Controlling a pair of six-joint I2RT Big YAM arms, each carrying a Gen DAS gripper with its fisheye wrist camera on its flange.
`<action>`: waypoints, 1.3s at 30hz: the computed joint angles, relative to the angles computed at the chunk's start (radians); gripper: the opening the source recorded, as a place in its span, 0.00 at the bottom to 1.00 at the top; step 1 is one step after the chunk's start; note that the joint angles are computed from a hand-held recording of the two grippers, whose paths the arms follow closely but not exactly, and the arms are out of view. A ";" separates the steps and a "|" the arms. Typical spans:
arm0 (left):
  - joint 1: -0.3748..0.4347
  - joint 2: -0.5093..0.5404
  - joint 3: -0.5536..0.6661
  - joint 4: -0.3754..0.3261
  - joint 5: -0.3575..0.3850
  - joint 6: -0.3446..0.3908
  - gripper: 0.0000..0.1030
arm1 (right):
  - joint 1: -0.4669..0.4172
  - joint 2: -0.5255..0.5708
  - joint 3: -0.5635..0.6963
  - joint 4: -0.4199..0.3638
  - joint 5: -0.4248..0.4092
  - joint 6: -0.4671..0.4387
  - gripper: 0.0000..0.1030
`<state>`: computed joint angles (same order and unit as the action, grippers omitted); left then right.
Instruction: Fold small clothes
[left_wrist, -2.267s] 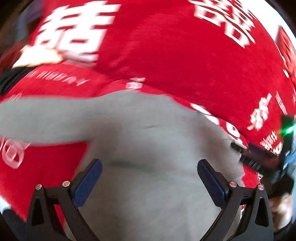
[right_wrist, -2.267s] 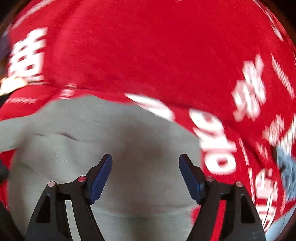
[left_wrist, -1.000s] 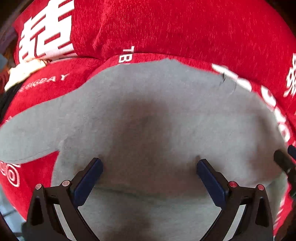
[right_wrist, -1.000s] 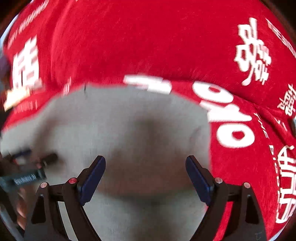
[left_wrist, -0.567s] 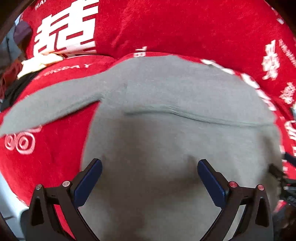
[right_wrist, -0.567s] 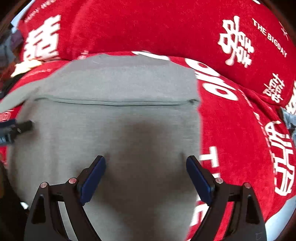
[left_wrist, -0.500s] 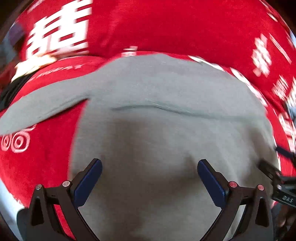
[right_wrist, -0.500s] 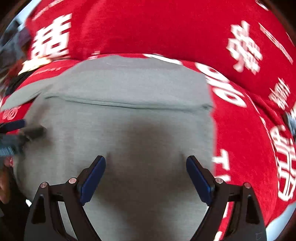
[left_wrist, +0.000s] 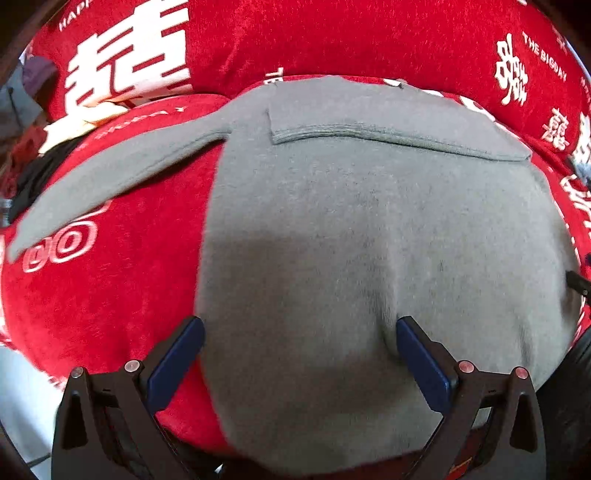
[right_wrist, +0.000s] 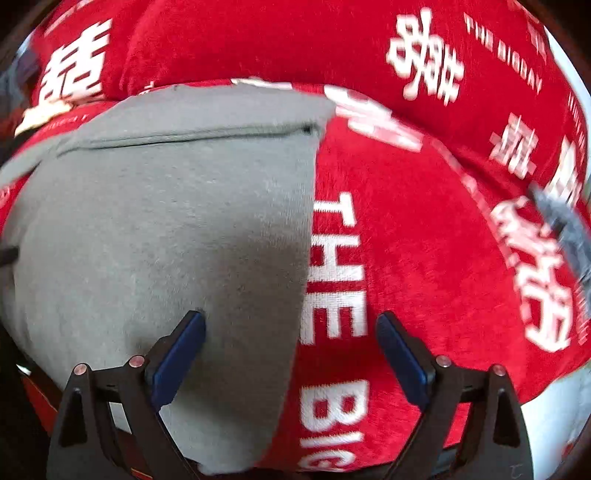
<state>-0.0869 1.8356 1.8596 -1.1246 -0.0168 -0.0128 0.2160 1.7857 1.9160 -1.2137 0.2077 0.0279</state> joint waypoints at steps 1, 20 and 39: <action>-0.005 -0.013 -0.007 0.008 -0.002 0.002 1.00 | 0.016 -0.010 -0.003 0.012 0.022 -0.018 0.92; -0.021 -0.020 -0.050 -0.063 0.017 0.067 1.00 | 0.065 -0.039 -0.106 0.048 -0.140 -0.280 0.92; -0.053 0.178 0.271 -0.113 -0.005 -0.105 1.00 | 0.063 0.284 0.388 -0.066 -0.197 -0.079 0.94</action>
<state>-0.1397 2.0133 2.1303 -1.2371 -0.0214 -0.1173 0.2792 2.0694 2.3044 -1.2799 0.0110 -0.0511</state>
